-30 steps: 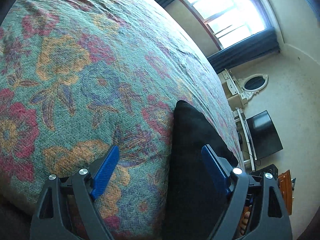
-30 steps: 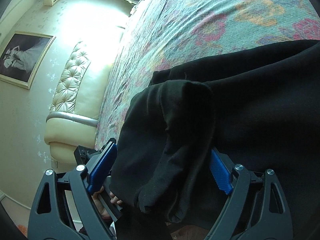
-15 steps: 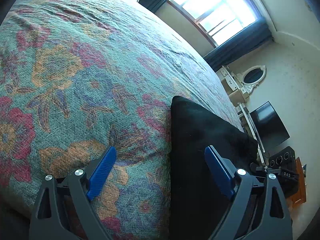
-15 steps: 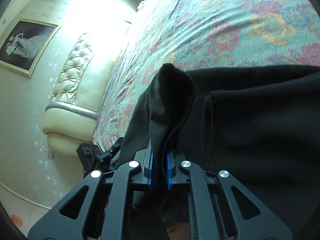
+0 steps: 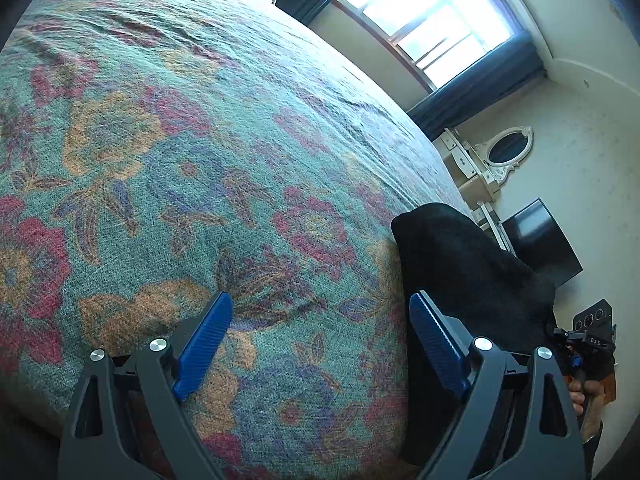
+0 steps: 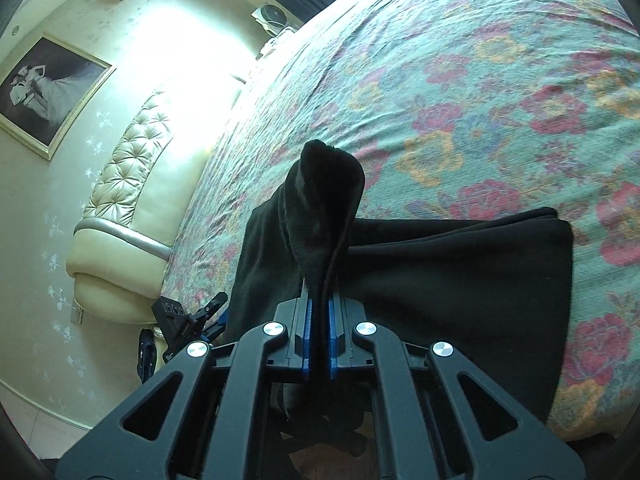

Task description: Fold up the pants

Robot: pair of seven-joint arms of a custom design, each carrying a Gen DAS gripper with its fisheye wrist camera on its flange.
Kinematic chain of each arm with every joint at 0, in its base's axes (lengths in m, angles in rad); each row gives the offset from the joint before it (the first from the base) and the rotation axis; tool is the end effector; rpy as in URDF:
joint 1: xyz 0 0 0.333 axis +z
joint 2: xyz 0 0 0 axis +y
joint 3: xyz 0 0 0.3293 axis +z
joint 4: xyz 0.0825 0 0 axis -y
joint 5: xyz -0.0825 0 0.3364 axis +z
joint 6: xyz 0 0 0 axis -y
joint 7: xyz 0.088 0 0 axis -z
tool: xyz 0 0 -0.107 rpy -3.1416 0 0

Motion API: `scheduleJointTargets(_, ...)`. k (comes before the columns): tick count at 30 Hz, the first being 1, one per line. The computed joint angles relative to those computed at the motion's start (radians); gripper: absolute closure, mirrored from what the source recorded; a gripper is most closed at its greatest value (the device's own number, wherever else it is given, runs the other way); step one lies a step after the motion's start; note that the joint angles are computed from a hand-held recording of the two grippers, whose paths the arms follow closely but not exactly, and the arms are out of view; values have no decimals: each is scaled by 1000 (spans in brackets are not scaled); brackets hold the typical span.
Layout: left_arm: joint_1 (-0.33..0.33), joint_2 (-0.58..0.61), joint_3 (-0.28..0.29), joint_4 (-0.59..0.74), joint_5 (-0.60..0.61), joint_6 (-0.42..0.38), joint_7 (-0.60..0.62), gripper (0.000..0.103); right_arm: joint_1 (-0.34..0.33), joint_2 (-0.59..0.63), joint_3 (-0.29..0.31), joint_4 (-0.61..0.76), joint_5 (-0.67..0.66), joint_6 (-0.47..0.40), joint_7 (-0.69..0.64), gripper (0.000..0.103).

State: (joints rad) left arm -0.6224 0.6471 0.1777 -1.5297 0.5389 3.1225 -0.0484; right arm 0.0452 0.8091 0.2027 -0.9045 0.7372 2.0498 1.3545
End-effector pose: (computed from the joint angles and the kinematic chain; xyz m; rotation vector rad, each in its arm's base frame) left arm 0.6124 -0.3796 0.4212 -2.3503 1.3159 -1.3950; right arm 0.7431 0.1543 0.4879 -1.7133 1.4964 0.4450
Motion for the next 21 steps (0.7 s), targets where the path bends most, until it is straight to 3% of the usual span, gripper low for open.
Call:
scheduleJointTargets(9,29,-1,-45,18,-7,-44,9,14,-66,-58,-38,-159,9,31,-10,98)
scheduleJointTargets(17,71,-4,-108,13,-49,-1,30,14,-98,-49,-43,-198,36,30,-8,98)
scheduleJointTargets(19,105,11,-165,36,-71,2,82,14,-118,-35,-29,-197,67,5,-3,95)
scheduleJointTargets(21,134,30,-221,66,-97,-10,144,14,-120,-42,-34,-217,71,3,-3,79)
